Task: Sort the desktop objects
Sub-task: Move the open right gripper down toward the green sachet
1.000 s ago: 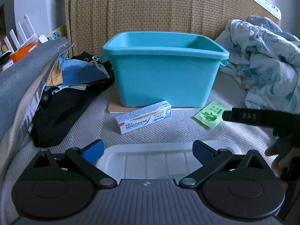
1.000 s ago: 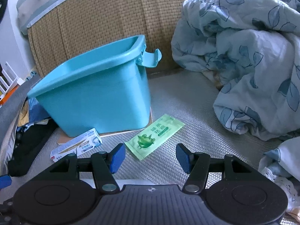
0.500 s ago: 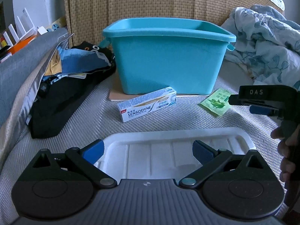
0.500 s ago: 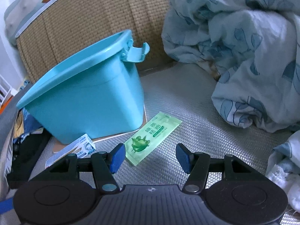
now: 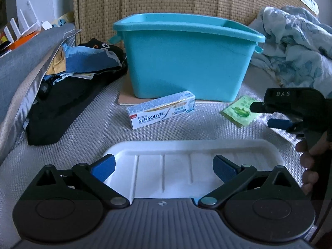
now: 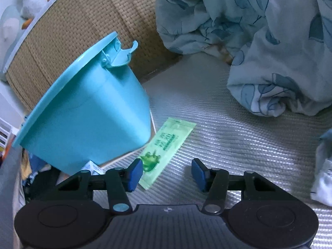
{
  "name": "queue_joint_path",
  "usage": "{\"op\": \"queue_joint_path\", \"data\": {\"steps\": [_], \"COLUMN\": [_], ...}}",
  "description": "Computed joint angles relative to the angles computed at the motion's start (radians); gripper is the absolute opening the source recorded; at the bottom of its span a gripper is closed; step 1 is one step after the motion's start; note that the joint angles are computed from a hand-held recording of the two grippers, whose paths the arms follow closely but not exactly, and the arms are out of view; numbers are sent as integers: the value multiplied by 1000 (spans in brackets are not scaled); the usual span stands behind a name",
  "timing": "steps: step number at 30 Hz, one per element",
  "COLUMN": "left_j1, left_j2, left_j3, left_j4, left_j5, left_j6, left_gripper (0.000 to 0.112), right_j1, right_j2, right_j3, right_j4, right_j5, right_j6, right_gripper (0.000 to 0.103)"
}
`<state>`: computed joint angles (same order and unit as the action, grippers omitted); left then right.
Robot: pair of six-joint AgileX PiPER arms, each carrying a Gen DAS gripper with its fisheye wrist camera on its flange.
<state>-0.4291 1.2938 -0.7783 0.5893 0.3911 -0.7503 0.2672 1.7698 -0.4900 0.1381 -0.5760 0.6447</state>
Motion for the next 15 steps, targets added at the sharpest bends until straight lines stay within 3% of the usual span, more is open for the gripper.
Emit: {"op": "queue_joint_path", "data": {"steps": [8,15], "left_j1": [-9,-27], "left_j2": [41,64], "left_j3": [-44,-47], "left_j4": [9,99], "left_j5": [-23,-3], "left_j6": [-74,-172], "left_gripper": [103,103], "right_j1": [-23,-64], "right_j2": [43,81], "right_j3": [-22,-39], "right_j4": [-82,-185], "right_j5": [-27,-60], "right_j6": [79,207], "right_gripper": [52,52]}}
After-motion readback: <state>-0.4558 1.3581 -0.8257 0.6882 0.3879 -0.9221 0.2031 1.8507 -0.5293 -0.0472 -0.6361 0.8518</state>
